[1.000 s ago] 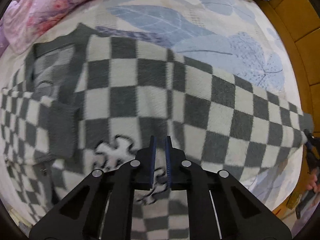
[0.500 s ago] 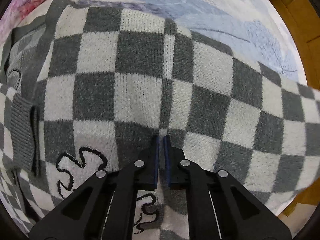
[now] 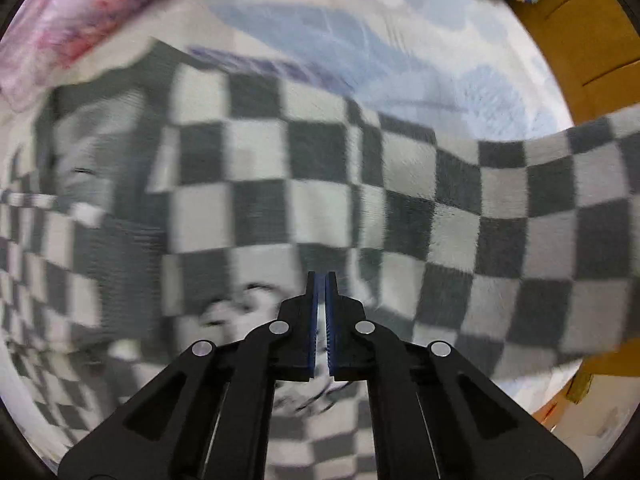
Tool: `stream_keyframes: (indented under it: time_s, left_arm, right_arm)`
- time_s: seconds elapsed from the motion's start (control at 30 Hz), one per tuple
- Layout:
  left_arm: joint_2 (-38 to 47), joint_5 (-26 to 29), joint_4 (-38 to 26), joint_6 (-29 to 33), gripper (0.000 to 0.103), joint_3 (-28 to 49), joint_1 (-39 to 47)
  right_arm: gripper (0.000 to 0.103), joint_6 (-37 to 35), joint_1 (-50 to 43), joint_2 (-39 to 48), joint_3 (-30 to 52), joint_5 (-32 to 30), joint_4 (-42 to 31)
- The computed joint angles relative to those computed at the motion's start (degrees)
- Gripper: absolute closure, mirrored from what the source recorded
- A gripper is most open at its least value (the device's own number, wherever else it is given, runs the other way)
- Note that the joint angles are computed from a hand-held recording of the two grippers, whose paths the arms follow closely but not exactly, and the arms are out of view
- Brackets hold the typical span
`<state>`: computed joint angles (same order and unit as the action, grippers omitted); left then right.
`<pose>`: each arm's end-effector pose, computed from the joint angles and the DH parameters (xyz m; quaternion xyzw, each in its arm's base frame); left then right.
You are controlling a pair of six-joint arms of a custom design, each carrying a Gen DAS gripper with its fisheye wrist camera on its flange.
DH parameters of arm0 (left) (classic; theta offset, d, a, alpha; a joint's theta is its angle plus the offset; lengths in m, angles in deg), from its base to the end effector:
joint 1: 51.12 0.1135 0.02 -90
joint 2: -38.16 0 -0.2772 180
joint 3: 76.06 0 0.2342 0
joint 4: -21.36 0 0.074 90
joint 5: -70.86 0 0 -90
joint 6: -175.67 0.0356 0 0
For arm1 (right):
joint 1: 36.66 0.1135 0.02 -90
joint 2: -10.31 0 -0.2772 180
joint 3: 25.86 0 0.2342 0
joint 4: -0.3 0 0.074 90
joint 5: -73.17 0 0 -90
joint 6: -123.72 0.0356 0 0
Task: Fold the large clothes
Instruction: 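Grasp the grey ribbed cuff with the right gripper and lift it, then lay the sleeve across the body over the first sleeve, release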
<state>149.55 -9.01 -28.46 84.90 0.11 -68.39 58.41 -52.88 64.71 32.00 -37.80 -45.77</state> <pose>0.3055 -0.1015 0.1279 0.1466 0.9843 -0.0939 0.0287 0.1681 -0.0356 0.2804 0.2461 0.8692 0.1954 0.3818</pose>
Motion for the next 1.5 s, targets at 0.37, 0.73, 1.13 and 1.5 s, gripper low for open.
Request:
stream_keyframes:
  time_s: [0.37, 0.73, 1.13, 1.5]
  left_arm:
    - [-13.33, 0.18, -18.69, 25.88, 0.098, 10.64, 31.95]
    - [-0.69, 2.62, -27.31, 41.47, 0.098, 34.56, 56.56]
    - [7.83, -0.29, -22.65, 41.01, 0.093, 33.82, 60.74]
    - [10.14, -2.31, -10.44, 34.94, 0.091, 19.14, 47.24]
  right_arm:
    - [0.088, 24.87, 46.46, 17.3, 9.51, 23.98, 11.7]
    - [0.088, 33.87, 64.01, 52.54, 27.65, 21.86, 22.26]
    - [0.018, 36.45, 64.66, 65.15, 30.3, 7.55, 28.77]
    - [0.066, 27.58, 50.68, 45.51, 5.63, 24.12, 14.55]
